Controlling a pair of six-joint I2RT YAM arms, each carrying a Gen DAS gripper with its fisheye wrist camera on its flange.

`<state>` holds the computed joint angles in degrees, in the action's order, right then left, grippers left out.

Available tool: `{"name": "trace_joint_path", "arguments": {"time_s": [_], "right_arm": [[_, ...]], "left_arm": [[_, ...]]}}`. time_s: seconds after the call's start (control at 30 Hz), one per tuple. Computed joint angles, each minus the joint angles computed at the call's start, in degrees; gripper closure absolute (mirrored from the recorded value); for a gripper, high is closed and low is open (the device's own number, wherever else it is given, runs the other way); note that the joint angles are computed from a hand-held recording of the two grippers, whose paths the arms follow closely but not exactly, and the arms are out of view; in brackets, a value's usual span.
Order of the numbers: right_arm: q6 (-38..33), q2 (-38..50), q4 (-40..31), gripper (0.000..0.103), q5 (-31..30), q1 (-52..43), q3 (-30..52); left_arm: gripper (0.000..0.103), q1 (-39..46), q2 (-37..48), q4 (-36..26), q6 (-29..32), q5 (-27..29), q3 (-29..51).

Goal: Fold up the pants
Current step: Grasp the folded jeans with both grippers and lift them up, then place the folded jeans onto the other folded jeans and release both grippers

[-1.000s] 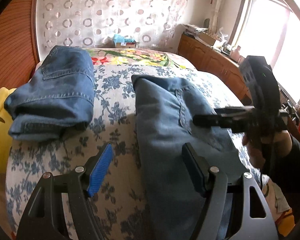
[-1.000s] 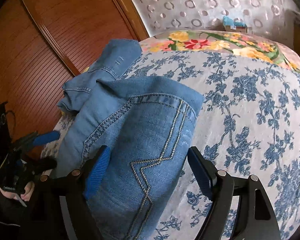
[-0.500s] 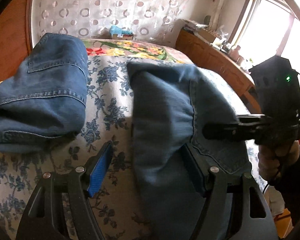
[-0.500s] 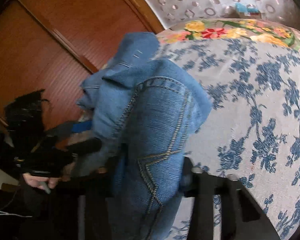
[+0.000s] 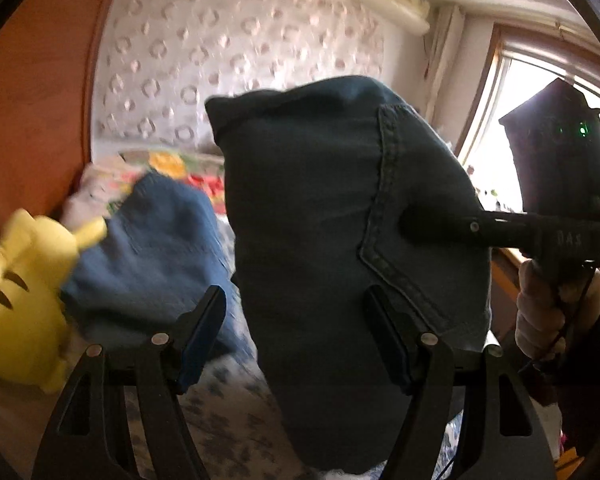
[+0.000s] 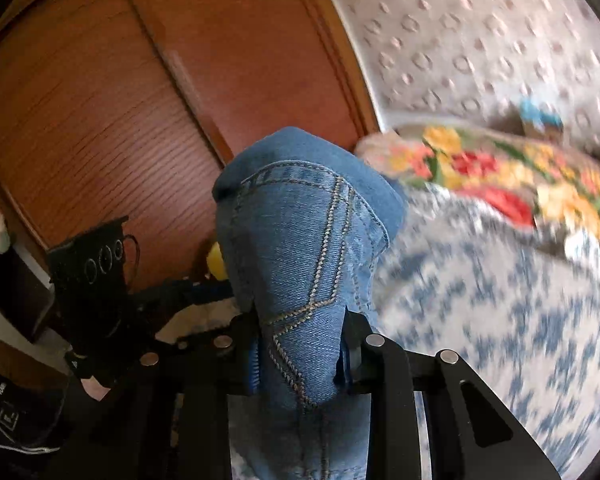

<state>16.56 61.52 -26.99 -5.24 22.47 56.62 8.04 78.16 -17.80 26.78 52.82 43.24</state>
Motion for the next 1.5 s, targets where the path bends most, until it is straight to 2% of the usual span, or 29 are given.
{"name": "trace_joint_path", "arguments": {"time_s": [0.13, 0.3, 0.43, 0.53, 0.6, 0.63, 0.7, 0.77, 0.83, 0.9, 1.0, 1.07, 1.17, 1.27, 1.37, 1.5], "right_arm": [[-2.4, 6.6, 0.1, 0.074, 1.7, 2.7, 8.8], [-3.7, 18.8, 4.2, 0.074, -2.8, 2.6, 20.3], [-0.7, 28.3, 13.7, 0.074, -11.7, -1.1, 26.1], [7.6, 35.8, 25.7, 0.074, -19.8, -6.4, 26.0], [9.9, 43.3, 30.1, 0.073, -20.9, -9.2, 27.8], [10.0, 47.9, 29.4, 0.073, -20.9, -10.5, 30.1], [8.4, 56.6, 22.6, 0.072, -17.9, -12.1, 36.5], [5.1, 62.0, 17.4, 0.068, -11.6, -13.0, 40.3], [5.8, 62.1, 20.3, 0.06, -12.3, -15.4, 38.0], [3.9, 61.8, 17.6, 0.047, -12.7, -16.8, 38.9], [-0.8, 61.4, 12.8, 0.043, -7.2, -16.6, 41.9], [-3.0, 59.6, 11.1, 0.042, -1.6, -15.1, 42.3], [-7.3, 57.9, 14.3, 0.043, 3.6, -13.7, 41.6], [-8.7, 59.4, 13.2, 0.061, 0.0, -13.0, 43.9], [-11.3, 64.5, 10.8, 0.061, 1.4, -12.9, 48.1], [-7.1, 68.6, 10.8, 0.061, 1.6, -14.3, 50.5]], "left_arm": [[0.031, 5.8, 0.2, -0.5, -0.5, 3.7, 3.9], [0.031, 10.9, 2.1, 2.1, -3.4, 4.3, 9.9], [0.03, 11.0, 7.3, 8.2, -7.6, 0.9, 15.5], [0.03, 7.6, 14.0, 13.4, -10.4, -4.6, 19.3], [0.03, 5.4, 19.1, 14.4, -10.5, -7.8, 21.8], [0.031, 4.3, 22.4, 13.9, -10.3, -8.9, 23.8], [0.031, 2.3, 28.3, 11.4, -9.8, -11.1, 28.0], [0.031, 0.4, 33.2, 9.8, -8.7, -12.9, 30.7], [0.031, -0.6, 36.6, 9.2, -7.7, -14.0, 31.8], [0.031, -1.1, 39.1, 8.0, -7.1, -14.3, 33.7], [0.031, -2.1, 39.8, 7.1, -6.1, -15.9, 33.5], [0.031, -1.9, 40.4, 5.5, -4.5, -16.9, 34.1], [0.031, -2.4, 37.6, 5.0, -4.7, -18.8, 30.3], [0.031, -2.1, 37.1, 5.6, -4.9, -19.5, 28.7], [0.031, -1.7, 36.7, 6.5, -5.0, -19.2, 27.7], [0.031, -1.6, 33.9, 8.0, -4.8, -19.4, 25.4]]}}
